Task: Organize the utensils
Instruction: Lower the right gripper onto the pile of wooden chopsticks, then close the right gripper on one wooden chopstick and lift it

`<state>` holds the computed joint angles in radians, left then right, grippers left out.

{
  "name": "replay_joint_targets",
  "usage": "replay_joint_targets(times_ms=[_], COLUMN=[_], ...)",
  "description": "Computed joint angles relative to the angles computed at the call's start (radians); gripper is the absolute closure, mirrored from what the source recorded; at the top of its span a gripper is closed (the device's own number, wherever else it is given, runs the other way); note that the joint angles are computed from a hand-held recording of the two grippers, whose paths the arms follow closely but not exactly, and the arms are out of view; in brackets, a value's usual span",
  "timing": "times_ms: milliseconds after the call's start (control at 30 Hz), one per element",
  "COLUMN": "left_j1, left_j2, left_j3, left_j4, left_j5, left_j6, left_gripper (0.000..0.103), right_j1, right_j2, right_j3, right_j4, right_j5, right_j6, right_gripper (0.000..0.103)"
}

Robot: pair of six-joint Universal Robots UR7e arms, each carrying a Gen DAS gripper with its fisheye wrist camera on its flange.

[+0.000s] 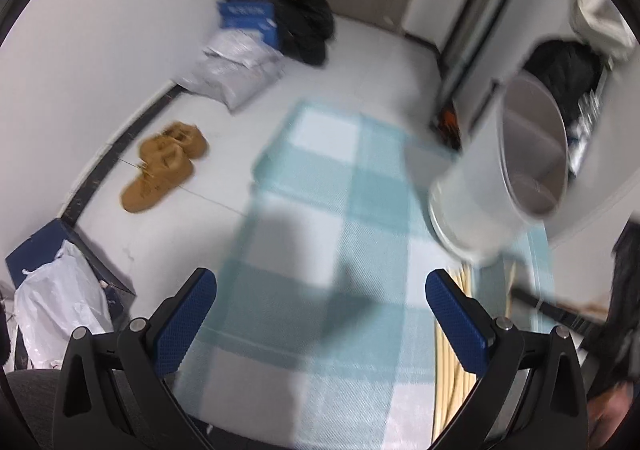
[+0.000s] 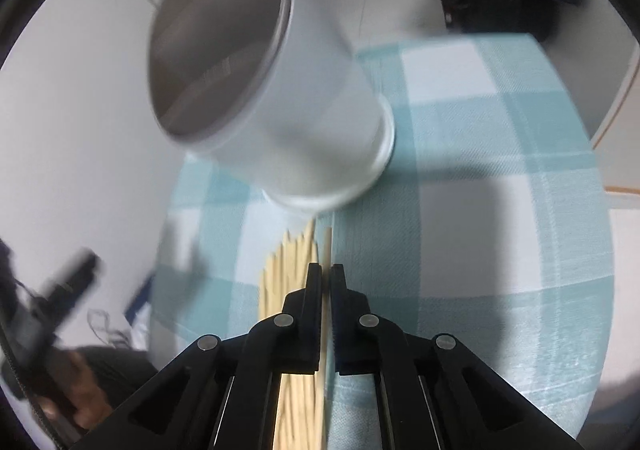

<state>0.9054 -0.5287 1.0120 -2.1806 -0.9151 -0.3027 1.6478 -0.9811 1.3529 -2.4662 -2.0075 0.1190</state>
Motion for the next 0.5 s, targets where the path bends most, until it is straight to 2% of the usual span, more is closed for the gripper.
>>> replay_joint_targets(times_ms=[100, 233, 333, 500], left_j1=[0.002, -0.012, -0.021, -0.019], left_j2=[0.022, 0.039, 0.05, 0.061], left_j3=[-0.033, -0.038, -0.043, -0.069], left_j4=[0.109, 0.177, 0.221, 0.289], left_j5=[-0.053, -0.063, -0.062, -0.086], left_j6=[-0.004, 0.027, 0.04, -0.004], left_gripper=[0.001, 0.001, 0.001, 0.001], right_j1=[-0.014, -0.005, -0.003, -0.007], right_j2=[-0.052, -0.075, -0.077, -0.086], right_j3=[0.06, 0.133, 0.122, 0.148], right_j4=[-0.123, -0.261, -0.237, -0.212], right_j5=[0.083, 0.087, 0.067, 0.038], right_j6=[-0.053, -0.093, -0.102, -0.108], right_gripper=[0.1, 0.1, 0.1, 0.097])
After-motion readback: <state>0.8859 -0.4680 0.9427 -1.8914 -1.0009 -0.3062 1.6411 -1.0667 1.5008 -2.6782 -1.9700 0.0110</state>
